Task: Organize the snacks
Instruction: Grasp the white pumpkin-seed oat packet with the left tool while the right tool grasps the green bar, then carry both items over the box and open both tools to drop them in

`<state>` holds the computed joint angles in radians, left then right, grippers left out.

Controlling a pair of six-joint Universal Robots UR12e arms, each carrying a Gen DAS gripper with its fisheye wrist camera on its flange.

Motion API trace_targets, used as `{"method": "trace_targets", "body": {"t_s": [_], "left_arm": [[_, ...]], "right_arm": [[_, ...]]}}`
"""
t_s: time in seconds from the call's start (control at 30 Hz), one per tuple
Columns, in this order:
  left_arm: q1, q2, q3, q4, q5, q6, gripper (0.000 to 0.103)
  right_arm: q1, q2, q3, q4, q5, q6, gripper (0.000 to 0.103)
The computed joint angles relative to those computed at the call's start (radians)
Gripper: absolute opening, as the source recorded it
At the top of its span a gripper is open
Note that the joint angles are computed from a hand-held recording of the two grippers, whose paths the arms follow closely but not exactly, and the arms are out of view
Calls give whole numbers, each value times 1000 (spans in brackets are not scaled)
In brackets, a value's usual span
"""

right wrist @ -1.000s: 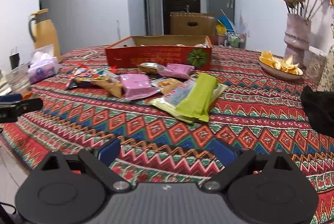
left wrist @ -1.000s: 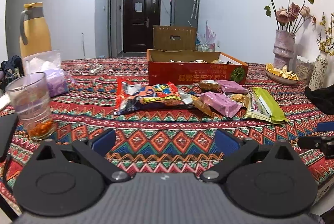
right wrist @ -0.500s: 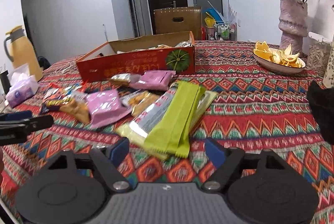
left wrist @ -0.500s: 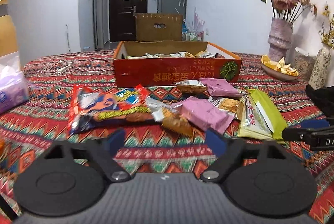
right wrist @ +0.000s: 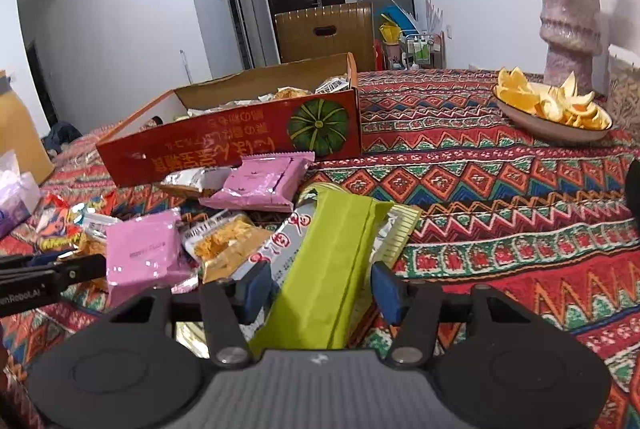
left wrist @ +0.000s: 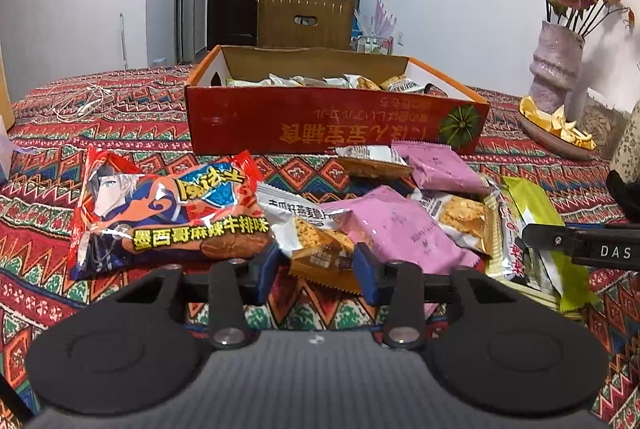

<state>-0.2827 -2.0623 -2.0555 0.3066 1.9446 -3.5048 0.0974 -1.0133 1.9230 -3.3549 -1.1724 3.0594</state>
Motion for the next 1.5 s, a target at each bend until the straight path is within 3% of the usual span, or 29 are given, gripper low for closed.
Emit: {"method": "trace_targets", "body": {"t_s": [0.03,0.07,0.17,0.27,0.3,0.33,0.67,0.73,0.8,0.83,0.87,0.9,1.0,1.07,1.1,1.13,1.17,1.27,1.5], "left_arm": [[0,1,-1,2,-3,2,34],[0,2,-3,5,-7,-1,32],[-7,13,-13,5,5,-11,28],[-18,32,-37,14,11,-12,24],[-22,40,-48,22,12,-11,13],[-26,49,-61,31,9,-6,9],[-76,105,-139,105,79,0,1],[-73,108,-142,106,67,-23,5],[-66,93,-133,101,84,-60,32],[-67,83,-122,85,116,-74,61],[-69,70,-111,83,147,-71,67],[-66,56,-100,88,160,-42,67],[-35,36,-75,75,91,25,75],[-21,29,-48,1,73,16,70],[-18,25,-35,-42,73,5,62],[-16,25,-26,-80,72,-10,45],[-15,24,-25,-76,73,-15,41],[-8,39,-46,-42,23,-28,41],[-9,79,-59,28,32,-20,41]], "right_arm": [[-1,1,-3,3,6,5,51],[-1,2,-3,3,10,5,42],[-4,-8,10,-1,20,-4,36],[-11,-25,37,-7,36,-9,34],[-15,-34,51,-12,44,-9,34],[-17,-43,64,-15,49,-14,34],[-43,-140,207,-42,128,-69,34],[-45,-151,223,-64,131,-64,34],[-48,-155,230,-78,130,-54,34],[-48,-157,232,-79,128,-52,34],[-49,-157,233,-85,125,-48,34],[-50,-158,235,-85,124,-50,34],[-51,-157,234,-77,122,-53,34],[-48,-151,226,-69,116,-47,34],[-47,-148,222,-69,111,-45,34],[-45,-146,218,-68,108,-46,34],[-45,-144,215,-68,108,-46,34],[-44,-139,207,-68,107,-41,34],[-35,-118,155,-65,109,-42,34]]}}
